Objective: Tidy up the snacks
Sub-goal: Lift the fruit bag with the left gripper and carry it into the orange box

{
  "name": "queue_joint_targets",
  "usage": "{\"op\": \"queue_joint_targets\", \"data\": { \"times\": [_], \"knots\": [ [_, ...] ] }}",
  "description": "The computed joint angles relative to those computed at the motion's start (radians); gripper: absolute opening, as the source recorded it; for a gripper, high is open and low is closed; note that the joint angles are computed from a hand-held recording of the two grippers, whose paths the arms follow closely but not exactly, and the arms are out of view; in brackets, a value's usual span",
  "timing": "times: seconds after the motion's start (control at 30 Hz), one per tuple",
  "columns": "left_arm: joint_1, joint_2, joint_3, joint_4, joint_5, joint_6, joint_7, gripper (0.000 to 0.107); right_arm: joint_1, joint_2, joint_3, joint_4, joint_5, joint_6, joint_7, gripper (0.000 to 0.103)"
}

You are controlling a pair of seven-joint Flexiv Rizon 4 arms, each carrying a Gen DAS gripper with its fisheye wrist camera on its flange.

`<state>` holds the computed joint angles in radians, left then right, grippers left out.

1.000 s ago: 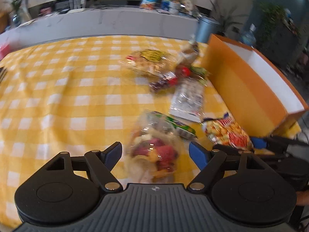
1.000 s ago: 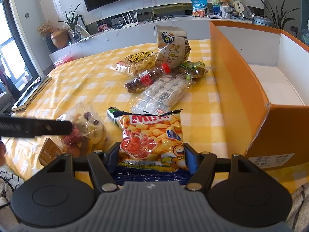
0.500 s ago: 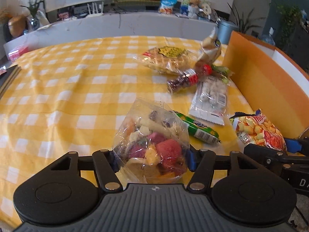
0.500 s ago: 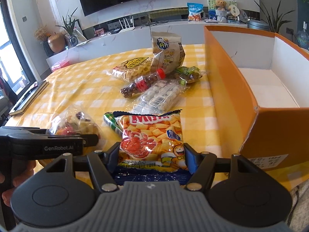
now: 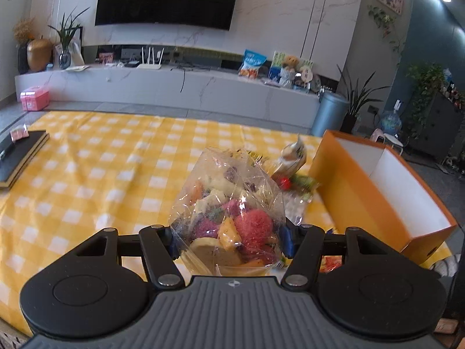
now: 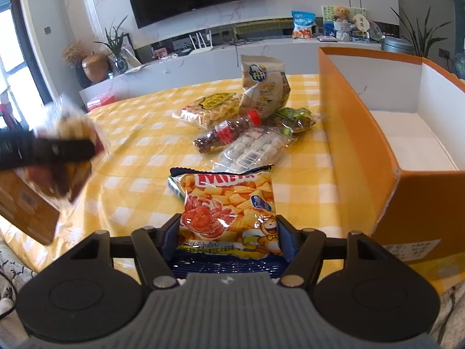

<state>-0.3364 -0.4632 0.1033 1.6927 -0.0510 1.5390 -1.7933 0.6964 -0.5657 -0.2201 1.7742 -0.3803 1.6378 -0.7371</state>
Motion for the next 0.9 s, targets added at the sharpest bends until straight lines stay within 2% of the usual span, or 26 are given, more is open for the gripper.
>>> {"op": "queue_joint_targets", "data": {
  "times": [0.17, 0.27, 0.4, 0.57, 0.63, 0.67, 0.73, 0.83, 0.9],
  "knots": [
    [0.057, 0.008, -0.090, 0.001, -0.048, 0.028, 0.039, 0.069, 0.048, 0.018, -0.058, 0.029, 0.042, 0.080, -0.006, 0.065],
    [0.102, 0.008, -0.160, 0.003, -0.076, 0.082, 0.093, 0.069, 0.110, 0.050, -0.138, 0.058, 0.099, 0.133, -0.025, 0.065],
    [0.142, -0.011, -0.241, -0.035, -0.112, 0.106, 0.174, 0.069, 0.277, 0.110, -0.357, 0.132, 0.222, 0.230, -0.084, 0.065],
    [0.259, -0.086, -0.490, -0.123, -0.185, 0.052, 0.348, 0.069, 0.422, 0.161, -0.589, 0.170, 0.346, 0.135, -0.124, 0.065],
    [0.280, -0.131, -0.566, -0.175, -0.221, 0.016, 0.410, 0.069, 0.511, 0.147, -0.736, 0.208, 0.388, 0.125, -0.090, 0.065],
    [0.277, -0.158, -0.586, -0.211, -0.233, -0.007, 0.439, 0.069, 0.532, 0.142, -0.779, 0.228, 0.406, 0.133, -0.082, 0.065],
    [0.237, -0.215, -0.576, -0.305, -0.245, -0.083, 0.486, 0.069, 0.538, 0.151, -0.813, 0.255, 0.434, 0.133, -0.080, 0.065],
    [0.131, -0.299, -0.486, -0.470, -0.264, -0.218, 0.478, 0.069, 0.548, 0.137, -0.858, 0.289, 0.473, 0.155, -0.075, 0.065],
    [0.084, -0.356, -0.457, -0.567, -0.284, -0.278, 0.481, 0.069, 0.529, 0.135, -0.844, 0.297, 0.503, 0.177, -0.080, 0.065]
  ]
}}
